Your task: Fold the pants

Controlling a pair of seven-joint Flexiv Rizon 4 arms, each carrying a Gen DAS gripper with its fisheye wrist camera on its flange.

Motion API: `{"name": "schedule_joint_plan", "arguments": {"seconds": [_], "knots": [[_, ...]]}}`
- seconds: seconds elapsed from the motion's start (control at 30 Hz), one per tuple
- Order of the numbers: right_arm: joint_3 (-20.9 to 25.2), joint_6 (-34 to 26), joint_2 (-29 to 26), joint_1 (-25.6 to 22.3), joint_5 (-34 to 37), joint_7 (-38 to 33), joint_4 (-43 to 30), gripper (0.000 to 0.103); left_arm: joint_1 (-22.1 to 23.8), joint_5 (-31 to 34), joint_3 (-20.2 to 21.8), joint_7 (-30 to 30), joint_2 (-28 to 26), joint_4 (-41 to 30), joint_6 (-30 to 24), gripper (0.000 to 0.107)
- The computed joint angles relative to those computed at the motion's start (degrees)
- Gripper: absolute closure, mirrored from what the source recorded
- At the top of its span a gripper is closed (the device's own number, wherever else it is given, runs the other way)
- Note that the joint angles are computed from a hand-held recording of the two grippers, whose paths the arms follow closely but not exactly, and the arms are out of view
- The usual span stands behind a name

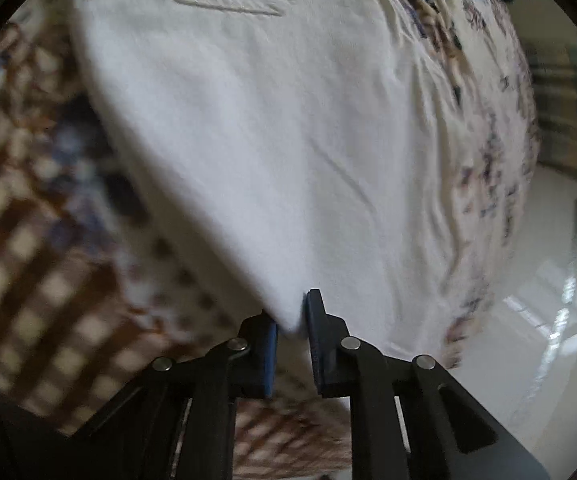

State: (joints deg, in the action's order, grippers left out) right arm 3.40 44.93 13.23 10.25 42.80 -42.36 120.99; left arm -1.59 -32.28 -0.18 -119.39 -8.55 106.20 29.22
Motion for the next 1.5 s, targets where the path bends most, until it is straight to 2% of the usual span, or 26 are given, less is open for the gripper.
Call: {"name": "schedule_joint_plan", "arguments": {"seconds": [0.1,0.17,0.27,0.33,0.37,0.4,0.47,0.5,0.53,0.57,0.6,0.63,0.67,0.77,0.83,0.87,0.9,0.97,1.07,1.2,1.37,1.5], "knots": [[-0.32,-3.48,-0.62,-0.22,-1.71,0.4,0.58,0.099,0.74,0.19,0.66,-2.18,-0.53,1.07,-2.67,0.092],[-2.39,-8.55,-2.47,-0.52,1.88,-1.26,0.17,0.094,1.3,-0.25,0.91,-2.38,-0.71,0.4,-4.9,0.091],[-3.13,-15.19,-3.07,-2.38,1.49,-2.84,-1.84,0.076,2.43,4.87,0.08,0.94,-2.11,-7.67,-13.45,0.081],[-2.26,-21.04,-2.47,-3.17,-5.16,-1.44,-4.85,0.046,2.5,8.3,-0.7,4.86,-3.94,-14.48,-17.03,0.062],[-1.43,-23.25,-2.25,-3.24,-9.25,-0.25,-6.81,0.046,3.03,11.13,-1.82,7.14,-5.4,-18.79,-17.49,0.058],[-0.77,-23.57,-2.21,-3.15,-11.3,-0.19,-7.97,0.046,2.24,12.07,-1.07,8.57,-6.62,-21.23,-17.08,0.05],[0.1,-24.03,-4.48,-1.91,-14.89,-2.09,-12.46,0.046,2.06,14.97,-1.22,11.75,-10.94,-27.63,-14.43,0.047],[0.24,-21.48,-6.82,-0.94,-13.91,-5.06,-15.05,0.054,2.37,15.14,-1.14,13.66,-12.55,-29.05,-12.68,0.047],[0.37,-19.69,-9.31,-0.36,-13.05,-6.71,-17.46,0.072,2.75,15.04,-1.5,15.26,-15.64,-32.04,-12.09,0.047],[0.54,-17.33,-12.6,0.25,-10.99,-9.01,-20.24,0.08,3.19,14.42,-1.91,15.84,-18.78,-35.24,-13.12,0.047],[0.93,-15.45,-15.69,0.51,-9.17,-10.56,-22.75,0.084,3.79,12.0,-2.53,16.63,-21.88,-37.91,-14.35,0.047],[1.45,-13.88,-19.57,0.83,-8.04,-11.93,-26.0,0.084,5.18,9.78,-4.66,17.45,-25.64,-41.03,-16.06,0.047],[2.15,-12.36,-22.83,0.96,-7.47,-13.03,-28.6,0.084,5.41,8.02,-4.92,18.2,-27.79,-42.83,-17.82,0.047],[4.11,-10.43,-32.52,0.54,-5.33,-15.87,-37.26,0.087,4.03,9.75,-4.85,17.9,-34.72,-51.9,-22.68,0.047],[4.54,-10.32,-36.3,0.93,-8.68,-15.1,-40.43,0.09,3.85,10.31,-4.59,18.15,-36.46,-53.33,-24.18,0.047],[4.82,-10.19,-37.58,0.75,-9.5,-13.95,-41.14,0.095,3.86,10.12,-4.57,17.73,-37.07,-53.94,-24.44,0.047],[4.72,-10.86,-38.52,0.43,-10.83,-11.92,-41.37,0.102,4.06,9.44,-4.65,17.23,-37.19,-53.32,-23.67,0.047],[5.03,-9.85,-39.25,-0.64,-11.91,-9.01,-40.31,0.103,4.71,8.22,-4.81,16.79,-36.42,-51.8,-22.99,0.047],[7.44,-6.69,-39.89,-3.83,-7.69,-6.29,-38.96,0.103,5.95,4.74,-5.0,14.04,-34.01,-47.54,-19.48,0.047],[8.15,-5.02,-39.72,-3.74,-10.32,-3.14,-38.43,0.103,5.84,4.98,-4.35,13.57,-31.35,-44.99,-15.07,0.047],[6.93,-0.68,-35.99,-4.4,-13.93,1.35,-33.43,0.103,5.2,5.53,-4.33,11.31,-34.11,-47.24,-11.24,0.047],[8.33,-2.67,-34.06,-9.31,-8.55,-2.55,-31.55,0.103,4.87,6.09,-4.81,9.29,-36.96,-51.22,-9.81,0.045]]}}
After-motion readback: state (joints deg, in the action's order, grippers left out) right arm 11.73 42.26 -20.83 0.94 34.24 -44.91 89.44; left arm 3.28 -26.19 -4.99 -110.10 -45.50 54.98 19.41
